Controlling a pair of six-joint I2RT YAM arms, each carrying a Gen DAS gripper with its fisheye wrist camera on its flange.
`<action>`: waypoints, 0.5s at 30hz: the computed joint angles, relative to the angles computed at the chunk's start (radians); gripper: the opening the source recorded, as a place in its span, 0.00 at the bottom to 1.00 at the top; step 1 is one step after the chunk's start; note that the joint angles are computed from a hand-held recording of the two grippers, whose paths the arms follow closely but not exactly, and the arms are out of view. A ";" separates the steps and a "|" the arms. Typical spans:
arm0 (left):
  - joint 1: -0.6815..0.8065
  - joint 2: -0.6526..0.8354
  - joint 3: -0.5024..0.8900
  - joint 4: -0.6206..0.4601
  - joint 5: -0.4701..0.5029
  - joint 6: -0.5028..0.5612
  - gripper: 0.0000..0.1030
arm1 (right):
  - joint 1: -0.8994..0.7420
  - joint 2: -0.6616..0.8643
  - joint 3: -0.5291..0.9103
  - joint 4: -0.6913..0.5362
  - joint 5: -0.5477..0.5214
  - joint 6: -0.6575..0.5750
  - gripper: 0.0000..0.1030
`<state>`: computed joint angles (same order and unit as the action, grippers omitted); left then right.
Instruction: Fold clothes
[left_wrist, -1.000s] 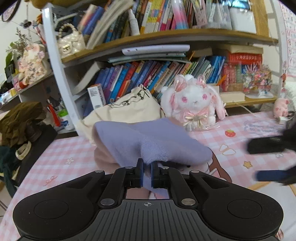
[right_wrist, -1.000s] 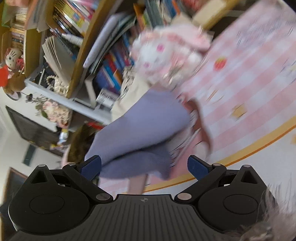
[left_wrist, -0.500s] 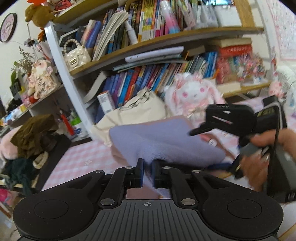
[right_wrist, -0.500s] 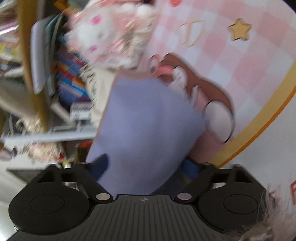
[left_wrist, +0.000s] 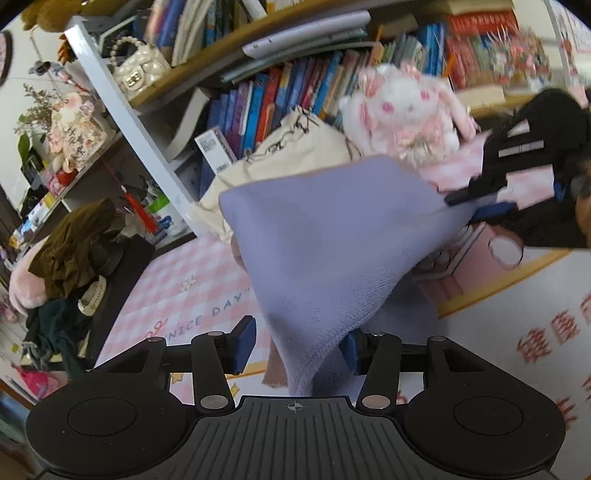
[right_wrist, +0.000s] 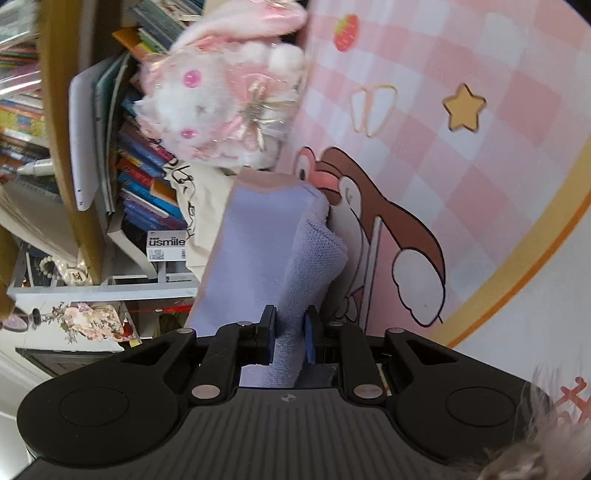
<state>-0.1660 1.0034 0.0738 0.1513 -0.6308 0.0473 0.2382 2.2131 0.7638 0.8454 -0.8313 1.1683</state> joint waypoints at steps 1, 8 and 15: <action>0.002 0.027 -0.014 0.042 0.002 0.017 0.46 | 0.000 0.005 0.009 -0.012 -0.005 -0.003 0.17; -0.023 -0.243 -0.022 -0.153 0.067 0.056 0.07 | -0.039 -0.040 0.008 0.039 -0.077 -0.091 0.12; -0.134 -0.589 0.171 -0.428 0.194 0.090 0.05 | -0.149 -0.201 0.035 0.364 -0.149 0.070 0.10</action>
